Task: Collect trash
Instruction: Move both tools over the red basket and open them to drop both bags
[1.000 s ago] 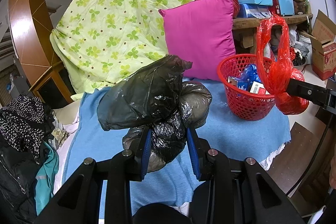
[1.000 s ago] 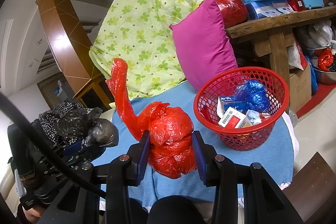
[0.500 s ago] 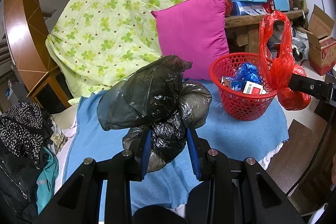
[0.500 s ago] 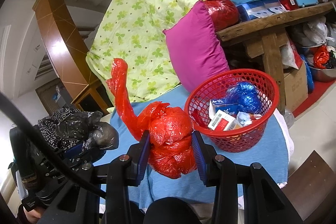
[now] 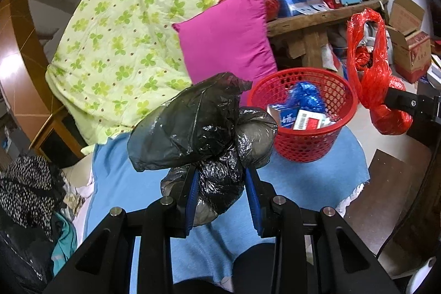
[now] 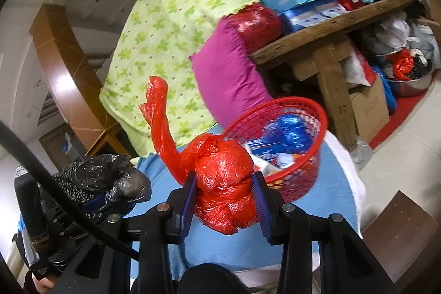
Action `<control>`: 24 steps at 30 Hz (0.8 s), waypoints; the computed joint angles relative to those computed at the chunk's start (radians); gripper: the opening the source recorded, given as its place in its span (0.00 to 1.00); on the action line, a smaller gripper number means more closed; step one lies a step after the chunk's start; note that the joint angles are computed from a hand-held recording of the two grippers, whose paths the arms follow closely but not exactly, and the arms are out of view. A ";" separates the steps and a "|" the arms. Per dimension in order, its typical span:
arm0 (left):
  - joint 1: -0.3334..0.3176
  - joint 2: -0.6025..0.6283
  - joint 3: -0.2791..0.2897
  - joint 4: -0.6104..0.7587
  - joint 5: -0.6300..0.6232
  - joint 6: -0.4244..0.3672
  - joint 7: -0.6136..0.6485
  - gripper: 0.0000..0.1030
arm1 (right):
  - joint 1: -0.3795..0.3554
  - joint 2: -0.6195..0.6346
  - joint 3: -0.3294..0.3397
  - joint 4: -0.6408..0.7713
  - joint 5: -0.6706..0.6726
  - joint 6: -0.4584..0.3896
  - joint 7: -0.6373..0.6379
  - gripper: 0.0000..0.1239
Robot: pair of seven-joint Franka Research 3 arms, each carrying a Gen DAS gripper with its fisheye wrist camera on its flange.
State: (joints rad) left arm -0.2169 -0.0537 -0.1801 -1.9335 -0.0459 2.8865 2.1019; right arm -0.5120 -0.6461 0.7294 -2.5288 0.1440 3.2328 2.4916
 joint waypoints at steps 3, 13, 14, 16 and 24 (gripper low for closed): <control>-0.014 0.010 -0.010 0.009 -0.011 -0.007 0.025 0.34 | 0.012 -0.036 -0.022 -0.039 0.013 -0.008 0.012 0.34; -0.020 0.118 -0.058 0.177 -0.133 -0.186 0.122 0.34 | 0.026 -0.144 -0.097 -0.139 0.017 -0.055 0.066 0.34; -0.018 0.142 -0.065 0.212 -0.145 -0.216 0.128 0.34 | 0.024 -0.146 -0.106 -0.143 0.014 -0.059 0.069 0.34; -0.014 0.181 -0.077 0.269 -0.151 -0.262 0.118 0.35 | 0.016 -0.142 -0.115 -0.137 0.006 -0.068 0.074 0.34; -0.040 0.476 -0.126 0.718 -0.104 -0.511 0.047 0.36 | -0.097 0.019 -0.103 -0.008 -0.033 -0.042 0.080 0.35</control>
State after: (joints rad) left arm -0.2572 0.4224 -0.3065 -1.2156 -0.1496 2.3751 2.1489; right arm -0.6089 -0.6268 0.6268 -2.5368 0.1115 3.1910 2.5716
